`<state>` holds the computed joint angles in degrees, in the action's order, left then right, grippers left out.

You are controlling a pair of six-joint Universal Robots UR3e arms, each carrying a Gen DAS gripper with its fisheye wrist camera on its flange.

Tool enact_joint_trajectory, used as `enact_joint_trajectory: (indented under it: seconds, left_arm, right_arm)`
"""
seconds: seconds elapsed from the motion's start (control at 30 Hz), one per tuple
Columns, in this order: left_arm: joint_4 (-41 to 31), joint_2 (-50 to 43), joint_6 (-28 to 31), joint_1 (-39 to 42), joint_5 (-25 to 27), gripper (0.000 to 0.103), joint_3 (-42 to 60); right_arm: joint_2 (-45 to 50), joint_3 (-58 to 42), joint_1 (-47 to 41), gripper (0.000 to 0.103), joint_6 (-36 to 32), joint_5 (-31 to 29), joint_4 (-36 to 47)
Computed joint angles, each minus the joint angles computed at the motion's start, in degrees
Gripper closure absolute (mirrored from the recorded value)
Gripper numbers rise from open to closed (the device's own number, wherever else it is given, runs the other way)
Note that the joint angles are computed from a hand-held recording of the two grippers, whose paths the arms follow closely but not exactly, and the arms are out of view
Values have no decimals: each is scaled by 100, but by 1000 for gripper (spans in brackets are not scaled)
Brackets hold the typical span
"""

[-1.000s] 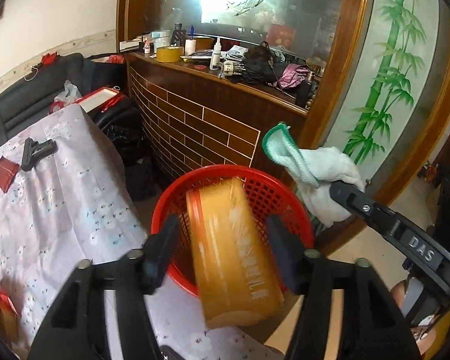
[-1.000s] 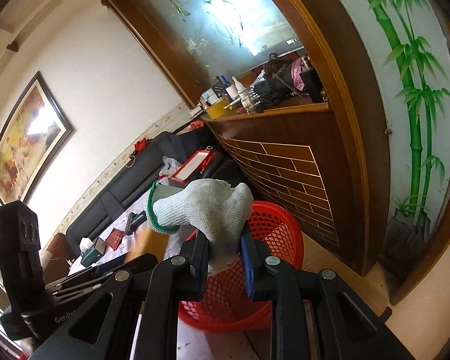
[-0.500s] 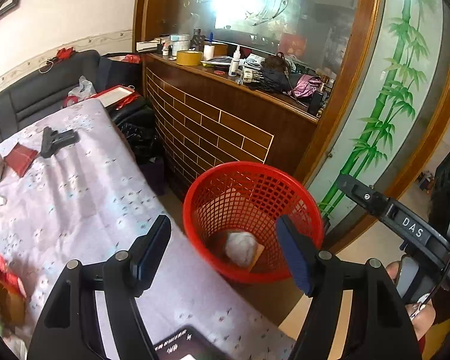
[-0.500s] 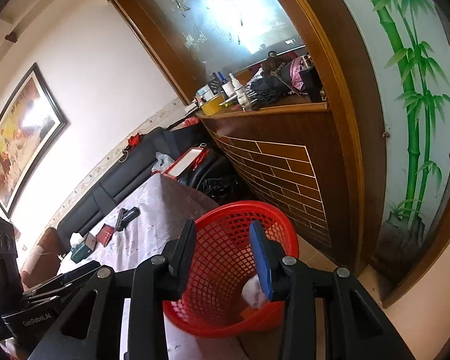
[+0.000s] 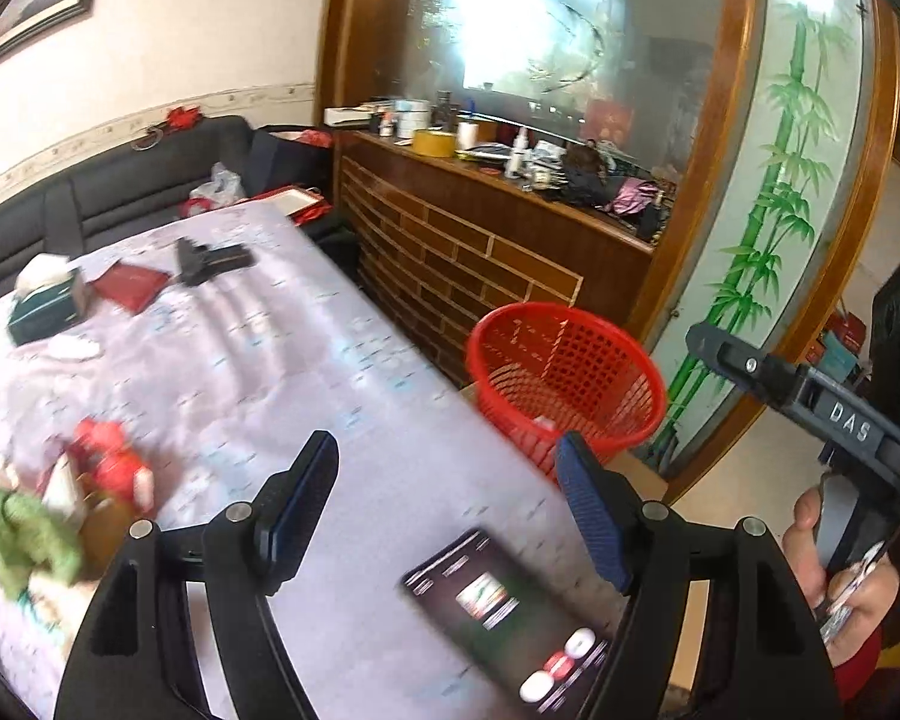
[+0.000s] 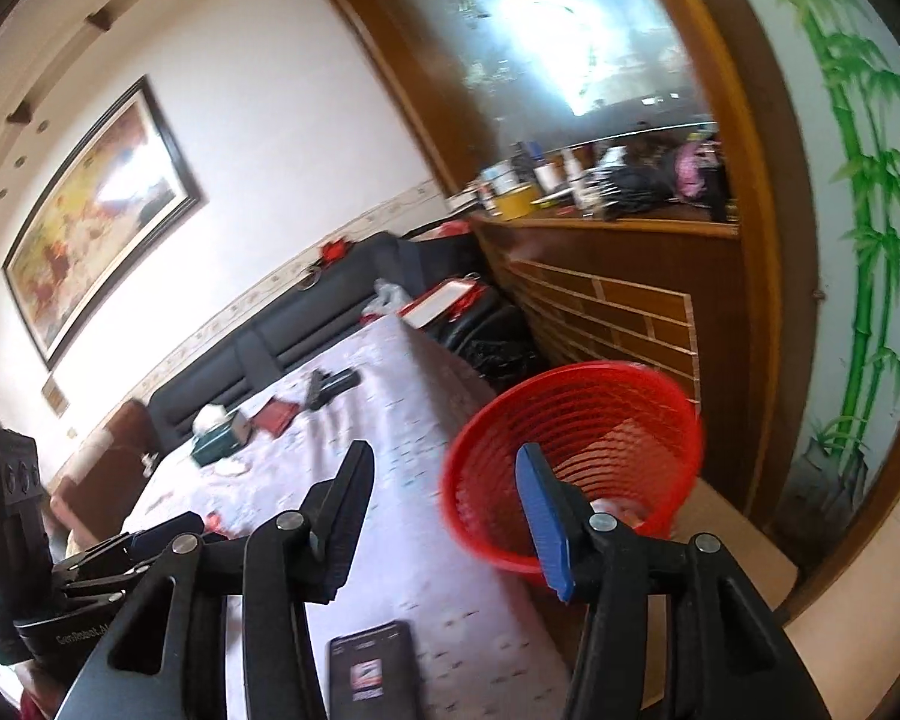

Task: Collect trash
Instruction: 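Return both tools to the table pile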

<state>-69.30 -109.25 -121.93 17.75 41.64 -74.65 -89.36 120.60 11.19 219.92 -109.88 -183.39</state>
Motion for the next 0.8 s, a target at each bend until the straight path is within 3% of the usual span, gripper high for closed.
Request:
enact_joint_trajectory:
  seconds: [0.3, 0.63, 0.8]
  left_arm:
    - [-195, -335, 699, 1450, 133, 26, -27]
    - [139, -1847, 151, 2066, 883, 24, 1333]
    - [-249, -2254, 120, 2043, 1056, 23, 1949]
  right_arm:
    - [1253, -1414, 769, 44, -120, 57, 458]
    - [2412, -3050, 1263, 43, -321, 172, 1160]
    - [2761, -3621, 1447, 42, -379, 180, 1504]
